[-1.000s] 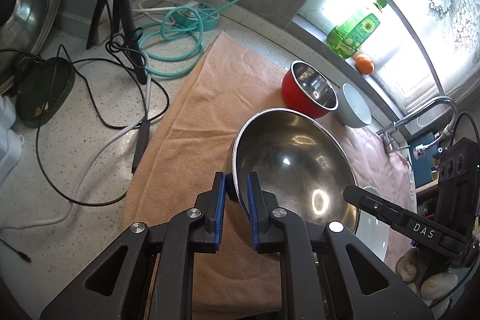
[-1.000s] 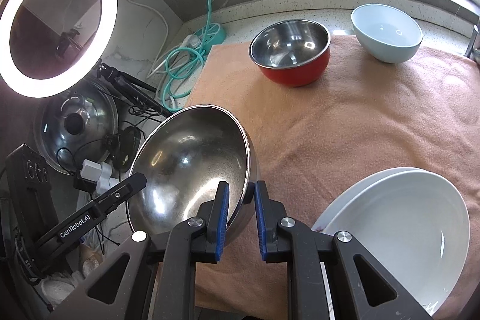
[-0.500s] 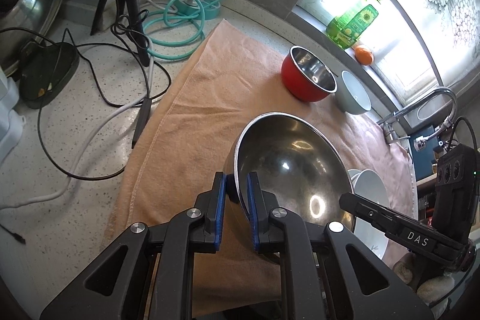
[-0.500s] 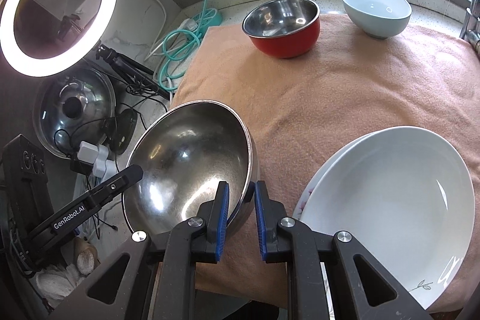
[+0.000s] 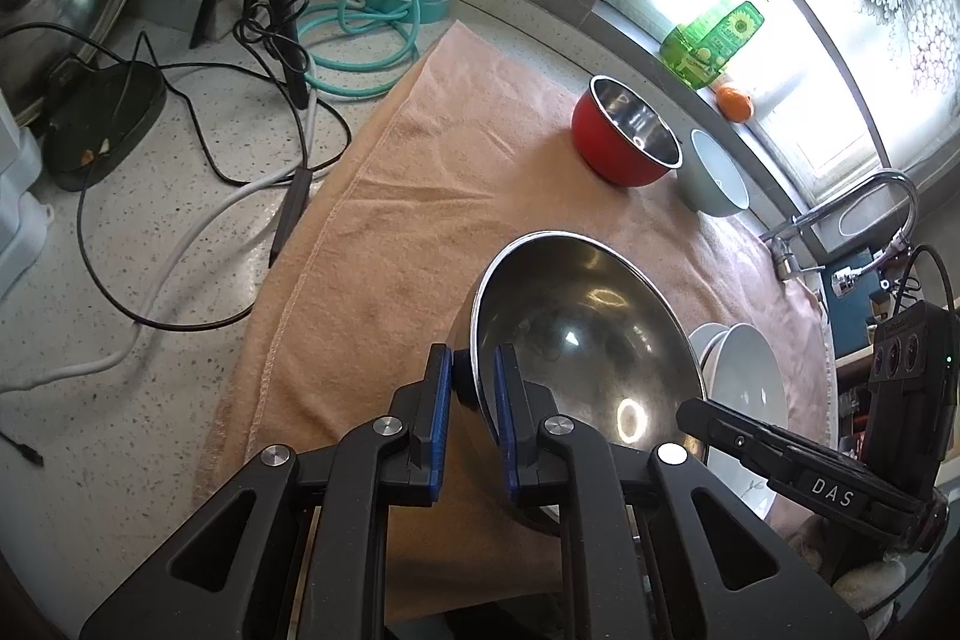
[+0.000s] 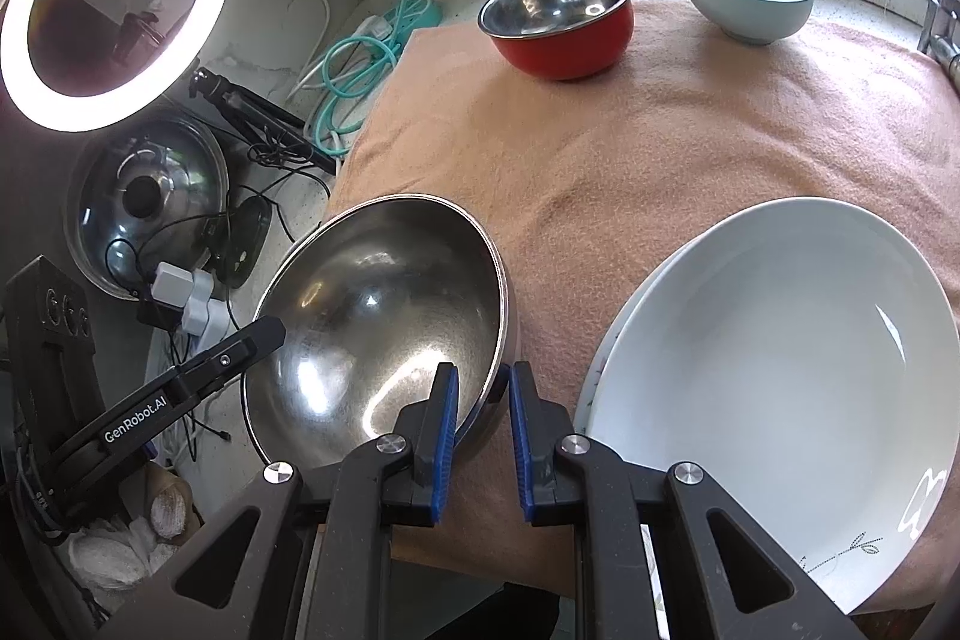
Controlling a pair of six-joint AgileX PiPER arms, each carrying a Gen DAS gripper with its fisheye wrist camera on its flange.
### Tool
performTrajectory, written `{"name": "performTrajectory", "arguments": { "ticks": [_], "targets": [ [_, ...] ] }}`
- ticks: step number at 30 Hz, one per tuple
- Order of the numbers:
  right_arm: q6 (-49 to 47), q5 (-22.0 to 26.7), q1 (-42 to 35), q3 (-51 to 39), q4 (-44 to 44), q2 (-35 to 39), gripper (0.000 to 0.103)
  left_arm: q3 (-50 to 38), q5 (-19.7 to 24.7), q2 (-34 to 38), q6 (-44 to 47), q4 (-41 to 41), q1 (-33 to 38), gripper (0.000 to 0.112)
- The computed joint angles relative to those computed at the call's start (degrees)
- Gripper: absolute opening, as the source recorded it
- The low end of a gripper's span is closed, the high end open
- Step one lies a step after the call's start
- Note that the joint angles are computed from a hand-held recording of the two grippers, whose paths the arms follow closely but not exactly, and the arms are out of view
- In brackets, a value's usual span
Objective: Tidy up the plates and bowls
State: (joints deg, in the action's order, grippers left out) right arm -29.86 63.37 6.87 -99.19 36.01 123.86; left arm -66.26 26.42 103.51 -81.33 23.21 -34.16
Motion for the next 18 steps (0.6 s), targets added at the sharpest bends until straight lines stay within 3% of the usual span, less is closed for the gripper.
{"name": "performTrajectory", "arguments": {
  "ticks": [18],
  "targets": [
    [-2.2,0.1,0.4,2.7,-0.3,-1.0,0.015,2.3,-1.0,-0.2,-2.7,0.7,-0.7,0.012]
  ]
}}
